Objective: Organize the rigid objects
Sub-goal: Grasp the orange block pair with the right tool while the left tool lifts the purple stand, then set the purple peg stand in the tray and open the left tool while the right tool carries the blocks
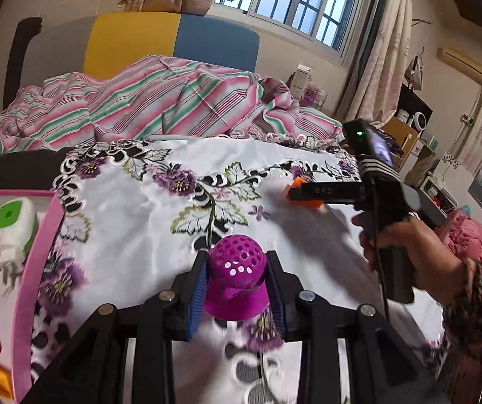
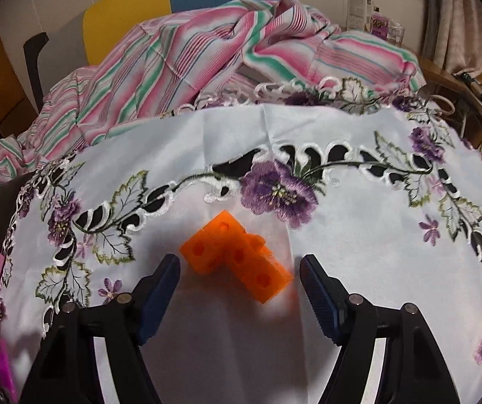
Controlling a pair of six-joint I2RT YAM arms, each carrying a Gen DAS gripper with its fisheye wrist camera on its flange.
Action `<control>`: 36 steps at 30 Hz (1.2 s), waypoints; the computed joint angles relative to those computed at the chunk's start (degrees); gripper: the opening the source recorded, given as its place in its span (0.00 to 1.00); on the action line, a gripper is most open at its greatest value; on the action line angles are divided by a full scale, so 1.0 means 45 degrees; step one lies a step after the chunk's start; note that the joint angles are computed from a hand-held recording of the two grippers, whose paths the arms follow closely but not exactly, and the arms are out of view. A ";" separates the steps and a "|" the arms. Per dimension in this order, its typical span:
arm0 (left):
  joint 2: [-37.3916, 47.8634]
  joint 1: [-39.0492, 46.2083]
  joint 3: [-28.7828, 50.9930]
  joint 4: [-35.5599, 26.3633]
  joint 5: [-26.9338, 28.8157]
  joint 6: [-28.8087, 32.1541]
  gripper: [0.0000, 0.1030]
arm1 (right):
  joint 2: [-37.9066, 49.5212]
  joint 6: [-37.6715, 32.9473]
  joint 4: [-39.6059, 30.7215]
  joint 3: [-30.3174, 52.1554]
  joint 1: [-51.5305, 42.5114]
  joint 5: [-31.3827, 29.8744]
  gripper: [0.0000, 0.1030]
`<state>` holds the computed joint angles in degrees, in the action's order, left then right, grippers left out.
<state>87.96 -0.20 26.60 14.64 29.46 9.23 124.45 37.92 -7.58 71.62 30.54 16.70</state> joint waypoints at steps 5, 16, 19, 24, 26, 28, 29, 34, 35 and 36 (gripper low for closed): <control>-0.1163 0.0694 -0.0909 -0.0629 0.0485 0.0554 0.32 | 0.0318 -0.0461 -0.0186 0.0400 0.0176 0.0370 0.72; -0.4330 0.5216 -0.1794 -0.4633 0.2287 0.4415 0.32 | 0.0466 -0.0658 -0.1030 0.0880 0.0535 0.0731 0.58; -0.4439 0.7671 -0.1446 -0.6221 0.2927 0.6513 0.32 | 0.0387 -0.0354 -0.1181 0.0884 0.0560 0.0544 0.58; -0.2834 1.0695 -0.0219 -0.6983 0.3090 0.8364 0.32 | -0.0120 0.0322 -0.0884 0.0284 0.0569 -0.0020 0.58; -0.1975 1.1412 0.0281 -0.6818 0.2938 0.8566 0.32 | -0.0418 0.0594 -0.0643 -0.0072 0.0574 -0.0201 0.57; -0.1263 1.1772 0.0649 -0.6557 0.2678 0.8552 0.32 | -0.0774 0.0882 -0.0565 -0.0359 0.0639 -0.0160 0.57; -0.0887 1.1857 0.0781 -0.6230 0.2414 0.8494 0.32 | -0.0949 0.0987 -0.0481 -0.0502 0.0675 -0.0181 0.57; 0.0585 1.2012 0.1222 -0.5058 0.1591 0.8473 0.32 | -0.1628 0.1553 -0.0108 -0.0940 0.1099 -0.0194 0.57; 0.0959 1.2066 0.1382 -0.4929 0.1563 0.8503 0.32 | -0.1761 0.1648 -0.0010 -0.1030 0.1224 -0.0188 0.57; 0.1088 1.2130 0.1435 -0.4851 0.1527 0.8548 0.32 | -0.1900 0.1734 0.0059 -0.1097 0.1402 -0.0124 0.57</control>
<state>92.86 54.39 33.05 -7.19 36.33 47.70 115.90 45.72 -7.31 66.68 36.85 16.14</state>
